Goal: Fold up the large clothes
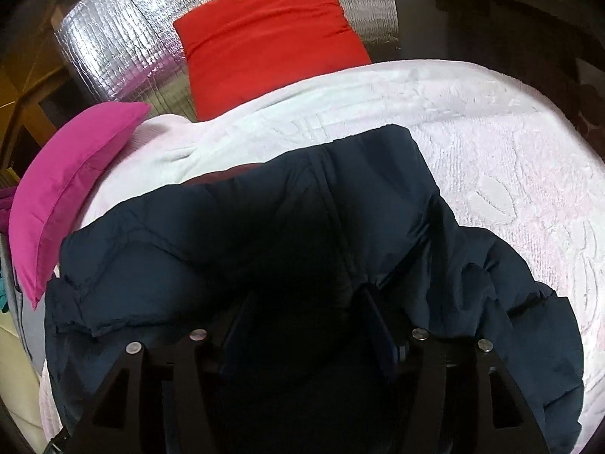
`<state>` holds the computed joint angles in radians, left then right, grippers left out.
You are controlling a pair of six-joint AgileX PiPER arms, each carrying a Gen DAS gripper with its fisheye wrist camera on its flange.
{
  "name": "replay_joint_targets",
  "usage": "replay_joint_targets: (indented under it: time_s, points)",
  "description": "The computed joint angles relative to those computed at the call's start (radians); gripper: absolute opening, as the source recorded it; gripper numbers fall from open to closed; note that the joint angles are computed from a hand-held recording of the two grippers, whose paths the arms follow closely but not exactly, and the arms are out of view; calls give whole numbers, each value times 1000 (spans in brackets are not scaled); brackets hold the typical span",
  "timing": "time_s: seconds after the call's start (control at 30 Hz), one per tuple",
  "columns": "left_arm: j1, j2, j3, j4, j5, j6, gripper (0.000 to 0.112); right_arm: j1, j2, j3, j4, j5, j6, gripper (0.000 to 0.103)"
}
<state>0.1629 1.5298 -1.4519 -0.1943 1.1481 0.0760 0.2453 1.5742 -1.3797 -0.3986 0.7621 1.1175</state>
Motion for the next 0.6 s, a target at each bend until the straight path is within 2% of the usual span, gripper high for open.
replay_joint_targets:
  time_s: [0.2,0.43,0.6]
  points:
    - [7,-63,-2,46,-8,49,103,66,-86,24,-15,110,60,64]
    - [22,-113,14,101,-26,160,103,298,-316,168,-226,280,370,64]
    - [49,-118,21,100,-20,218,103,509,-465,333,-354,351,642,64]
